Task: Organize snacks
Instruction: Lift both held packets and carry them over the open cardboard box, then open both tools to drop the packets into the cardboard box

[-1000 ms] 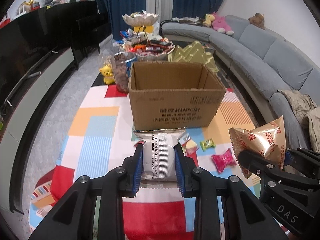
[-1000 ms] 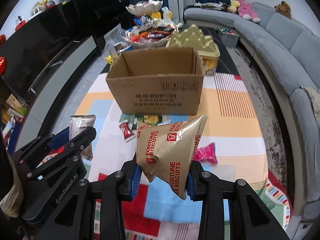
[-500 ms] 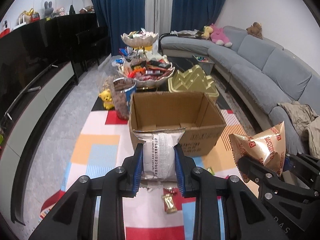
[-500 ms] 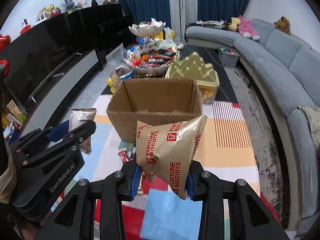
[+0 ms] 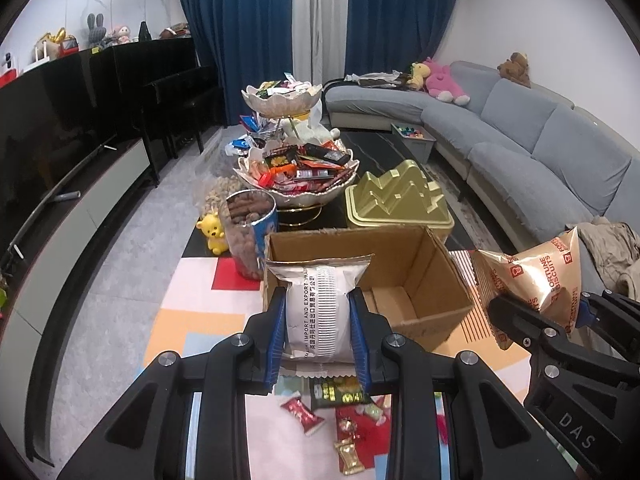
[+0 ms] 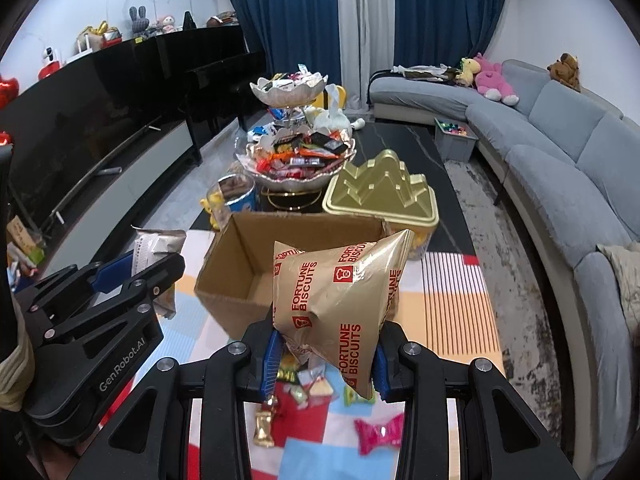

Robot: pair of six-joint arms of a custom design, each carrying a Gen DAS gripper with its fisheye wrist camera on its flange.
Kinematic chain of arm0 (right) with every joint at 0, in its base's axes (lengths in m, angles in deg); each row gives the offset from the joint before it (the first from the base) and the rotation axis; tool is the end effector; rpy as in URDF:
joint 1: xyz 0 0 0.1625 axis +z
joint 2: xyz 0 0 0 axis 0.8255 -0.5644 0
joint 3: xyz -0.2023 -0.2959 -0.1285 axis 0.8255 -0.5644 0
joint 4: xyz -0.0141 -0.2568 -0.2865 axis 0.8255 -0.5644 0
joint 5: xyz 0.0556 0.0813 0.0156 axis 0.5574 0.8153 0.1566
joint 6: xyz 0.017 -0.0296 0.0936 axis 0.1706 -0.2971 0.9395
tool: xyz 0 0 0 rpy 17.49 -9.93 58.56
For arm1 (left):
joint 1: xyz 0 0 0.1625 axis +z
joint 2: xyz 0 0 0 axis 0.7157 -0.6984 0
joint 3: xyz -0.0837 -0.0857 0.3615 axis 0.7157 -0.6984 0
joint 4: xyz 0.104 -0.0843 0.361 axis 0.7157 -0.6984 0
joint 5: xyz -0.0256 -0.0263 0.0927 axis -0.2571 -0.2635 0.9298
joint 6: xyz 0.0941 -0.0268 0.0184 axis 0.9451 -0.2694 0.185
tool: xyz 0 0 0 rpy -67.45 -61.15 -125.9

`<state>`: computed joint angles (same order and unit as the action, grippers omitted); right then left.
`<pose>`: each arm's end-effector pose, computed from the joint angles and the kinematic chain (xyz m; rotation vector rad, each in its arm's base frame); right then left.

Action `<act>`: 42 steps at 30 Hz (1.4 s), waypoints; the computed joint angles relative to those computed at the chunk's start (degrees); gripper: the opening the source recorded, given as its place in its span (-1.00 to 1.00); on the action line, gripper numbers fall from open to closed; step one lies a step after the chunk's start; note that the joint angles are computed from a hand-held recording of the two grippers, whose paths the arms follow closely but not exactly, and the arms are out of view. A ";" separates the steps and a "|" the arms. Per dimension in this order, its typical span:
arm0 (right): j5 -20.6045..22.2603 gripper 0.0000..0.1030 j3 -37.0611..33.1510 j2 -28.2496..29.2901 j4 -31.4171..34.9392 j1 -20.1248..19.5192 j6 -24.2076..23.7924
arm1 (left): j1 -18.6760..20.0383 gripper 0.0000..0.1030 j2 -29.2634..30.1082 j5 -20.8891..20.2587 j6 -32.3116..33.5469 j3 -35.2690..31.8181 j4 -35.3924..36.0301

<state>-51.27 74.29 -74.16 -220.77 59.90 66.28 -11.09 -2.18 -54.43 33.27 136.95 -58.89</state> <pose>0.3164 -0.4798 0.1667 0.7840 -2.3741 0.7365 -0.2549 -0.4482 0.2293 0.2162 2.1349 -1.0057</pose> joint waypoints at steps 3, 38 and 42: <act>0.48 -0.26 -2.48 1.92 -0.30 -0.41 -1.47 | 1.88 -0.42 1.61 -0.18 3.71 -1.52 -3.45; 0.02 0.21 -17.45 13.31 5.62 -3.80 -5.25 | 11.22 0.08 9.47 -2.98 16.99 -9.11 -15.57; -0.99 0.45 -17.51 13.47 4.53 -3.55 -5.15 | 10.91 0.18 9.05 -2.51 16.61 -9.14 -14.74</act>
<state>-52.27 56.78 -60.69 -216.24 56.35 61.13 -0.18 6.87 -56.94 49.88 127.81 -73.63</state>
